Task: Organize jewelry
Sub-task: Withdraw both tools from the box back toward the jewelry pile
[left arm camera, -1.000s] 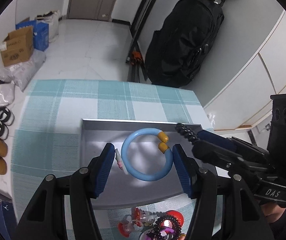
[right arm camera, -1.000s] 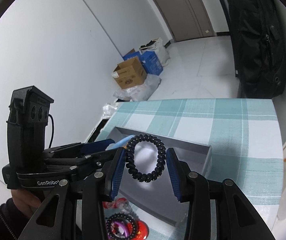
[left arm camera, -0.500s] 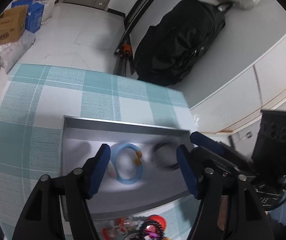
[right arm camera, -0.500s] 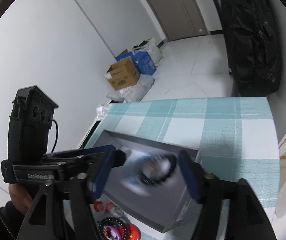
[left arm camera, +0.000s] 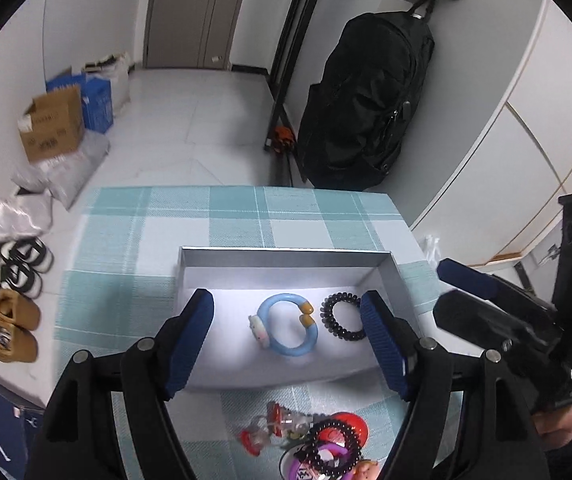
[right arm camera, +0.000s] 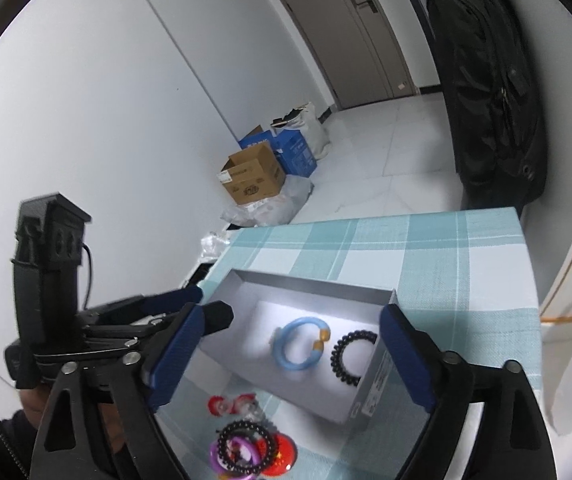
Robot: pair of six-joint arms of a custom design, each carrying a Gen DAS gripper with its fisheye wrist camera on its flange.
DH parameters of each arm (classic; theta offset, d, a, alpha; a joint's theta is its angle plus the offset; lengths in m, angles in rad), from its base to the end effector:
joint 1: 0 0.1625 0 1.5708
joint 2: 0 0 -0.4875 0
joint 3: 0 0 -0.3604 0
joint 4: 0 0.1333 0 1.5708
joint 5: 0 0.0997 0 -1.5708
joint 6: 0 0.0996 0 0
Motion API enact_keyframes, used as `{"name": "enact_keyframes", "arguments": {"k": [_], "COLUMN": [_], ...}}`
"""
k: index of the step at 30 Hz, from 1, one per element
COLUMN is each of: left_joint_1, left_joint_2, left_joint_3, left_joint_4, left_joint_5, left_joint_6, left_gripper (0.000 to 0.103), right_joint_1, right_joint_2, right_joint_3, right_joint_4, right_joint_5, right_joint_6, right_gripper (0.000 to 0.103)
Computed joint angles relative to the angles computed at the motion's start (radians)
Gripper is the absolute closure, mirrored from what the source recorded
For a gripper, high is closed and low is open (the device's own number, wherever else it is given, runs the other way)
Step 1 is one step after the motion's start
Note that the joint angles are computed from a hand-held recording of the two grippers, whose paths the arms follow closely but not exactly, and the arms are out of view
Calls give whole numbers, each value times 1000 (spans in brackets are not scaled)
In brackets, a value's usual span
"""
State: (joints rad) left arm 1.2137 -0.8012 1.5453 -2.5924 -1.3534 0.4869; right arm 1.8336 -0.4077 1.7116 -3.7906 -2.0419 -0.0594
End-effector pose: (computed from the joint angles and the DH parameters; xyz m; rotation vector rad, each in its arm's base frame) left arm -0.1091 -0.7351 0.2023 1.1409 2.6484 -0.3814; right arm 0.2601 -0.6277 0.0332 0.1085 -2.5005 1.2793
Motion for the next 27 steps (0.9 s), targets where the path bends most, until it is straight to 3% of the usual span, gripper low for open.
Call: {"name": "enact_keyframes", "arguments": {"k": [9, 18, 22, 27], "left_joint_1": [-3, -1, -1, 6], "left_joint_2": [-45, -81, -97, -114], "left_joint_3": [88, 145, 171, 207], "left_joint_4": [-125, -172, -181, -178], "left_joint_5": [31, 47, 58, 73], "left_joint_6": [16, 10, 2, -20], "left_gripper": [31, 30, 30, 30], "right_joint_1": [56, 101, 112, 108], "right_joint_2": [7, 15, 21, 26], "right_joint_3": [25, 36, 63, 105], "right_joint_4": [-72, -42, -39, 13], "right_joint_5": [-100, -198, -215, -216], "right_joint_6": [-35, -50, -71, -38], "right_gripper": [0, 0, 0, 0]}}
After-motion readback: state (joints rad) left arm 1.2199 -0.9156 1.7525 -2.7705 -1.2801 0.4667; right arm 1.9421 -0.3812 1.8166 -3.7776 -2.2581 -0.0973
